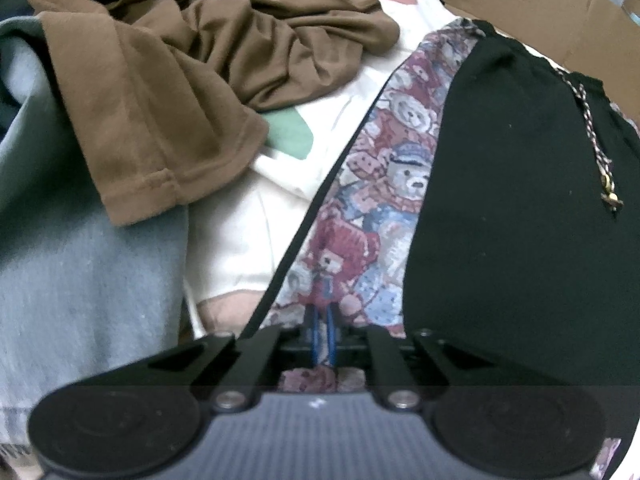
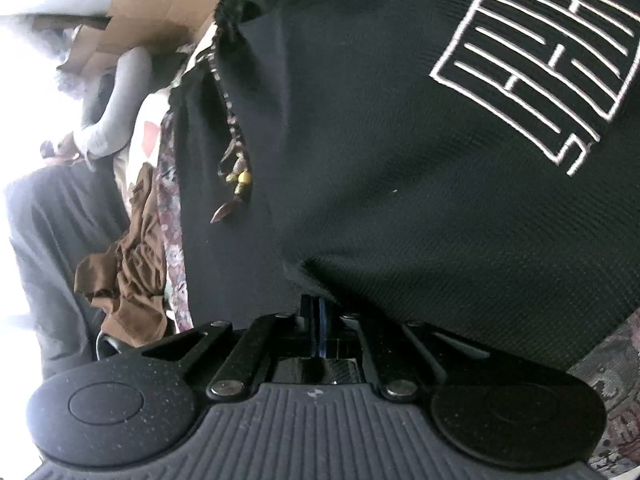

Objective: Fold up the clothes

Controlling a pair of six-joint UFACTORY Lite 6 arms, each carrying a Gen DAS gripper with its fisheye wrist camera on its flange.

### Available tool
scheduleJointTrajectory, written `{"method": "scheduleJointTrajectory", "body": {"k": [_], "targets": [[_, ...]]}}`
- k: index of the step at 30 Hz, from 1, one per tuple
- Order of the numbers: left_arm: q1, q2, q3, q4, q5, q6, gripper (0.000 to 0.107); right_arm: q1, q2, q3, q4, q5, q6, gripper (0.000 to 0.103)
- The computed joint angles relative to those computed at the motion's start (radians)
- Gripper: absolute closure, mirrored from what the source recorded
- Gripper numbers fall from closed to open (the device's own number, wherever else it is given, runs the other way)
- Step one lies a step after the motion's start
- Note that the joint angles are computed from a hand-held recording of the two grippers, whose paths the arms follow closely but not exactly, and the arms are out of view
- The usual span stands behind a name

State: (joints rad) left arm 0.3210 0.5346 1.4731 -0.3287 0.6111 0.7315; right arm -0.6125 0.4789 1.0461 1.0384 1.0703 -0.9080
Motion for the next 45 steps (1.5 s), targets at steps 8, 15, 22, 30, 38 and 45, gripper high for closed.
{"method": "scheduleJointTrajectory", "body": {"k": [8,15,22,30,38,45], "targets": [[0.013,0.023,0.032,0.051,-0.010,-0.041,0.104,-0.034,-0.091,-0.007,0.001,0.100,-0.027,0.103],[0.022,0.026,0.040,0.078,-0.010,-0.047,0.104,-0.057,-0.128,0.007,-0.050,0.161,-0.031,0.103],[0.038,-0.002,0.014,0.198,-0.026,-0.100,0.102,-0.055,-0.137,-0.020,-0.112,0.144,-0.053,0.102],[0.039,-0.033,0.029,0.104,-0.014,-0.021,0.089,-0.100,-0.134,0.067,-0.132,0.152,-0.125,0.087],[-0.027,0.023,0.120,0.018,0.009,0.026,0.062,-0.197,-0.003,0.305,-0.169,0.129,-0.187,0.082],[-0.107,0.115,0.272,0.139,0.053,-0.097,0.052,-0.259,0.131,0.509,-0.177,-0.001,-0.205,0.081]]}}
